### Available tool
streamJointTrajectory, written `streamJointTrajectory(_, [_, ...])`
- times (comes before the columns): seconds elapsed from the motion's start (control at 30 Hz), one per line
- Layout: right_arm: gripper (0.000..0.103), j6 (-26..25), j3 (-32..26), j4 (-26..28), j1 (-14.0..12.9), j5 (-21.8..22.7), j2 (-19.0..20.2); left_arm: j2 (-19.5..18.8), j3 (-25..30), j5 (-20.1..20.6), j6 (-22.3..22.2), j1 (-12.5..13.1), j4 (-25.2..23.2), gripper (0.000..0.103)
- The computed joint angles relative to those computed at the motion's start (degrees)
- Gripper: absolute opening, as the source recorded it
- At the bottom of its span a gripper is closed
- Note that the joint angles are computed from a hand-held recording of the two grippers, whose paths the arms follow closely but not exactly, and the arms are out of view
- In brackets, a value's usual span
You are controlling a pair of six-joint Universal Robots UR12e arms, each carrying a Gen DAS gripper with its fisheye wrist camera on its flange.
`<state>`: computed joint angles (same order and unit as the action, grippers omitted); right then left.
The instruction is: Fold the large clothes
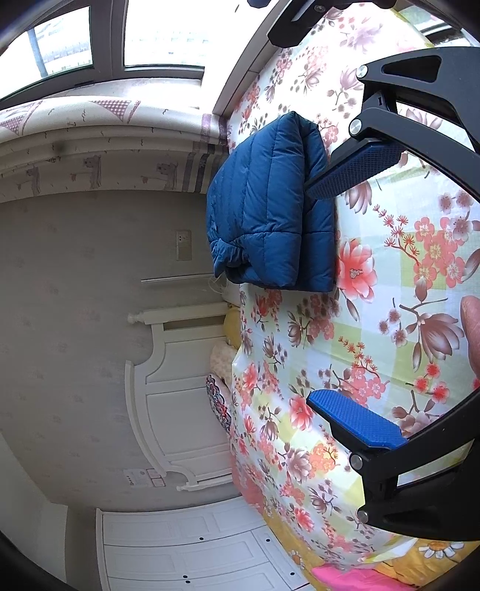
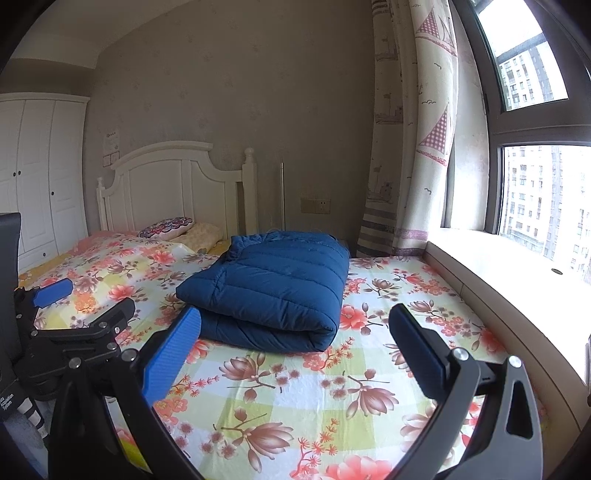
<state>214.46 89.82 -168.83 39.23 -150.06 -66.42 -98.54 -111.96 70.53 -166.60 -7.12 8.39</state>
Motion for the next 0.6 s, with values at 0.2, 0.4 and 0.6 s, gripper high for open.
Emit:
streamJointTrajectory(0.2, [0.101,-0.8,-0.3,-0.6,0.2,-0.3,0.1,0.2,-0.1,-0.3,-0.3,0.2,0.4,0.099])
streamJointTrajectory(0.4, [0.101,-0.5,-0.3,-0.3,0.2,-0.2,0.1,0.4,-0.3,-0.1,-0.8,0.2,1.5,0.099])
streamJointTrajectory(0.6, [0.101,-0.3,-0.2,0.3,0.0,0.3,0.0,0.4,-0.6,-0.9,-0.3,0.1,2.4,0.099])
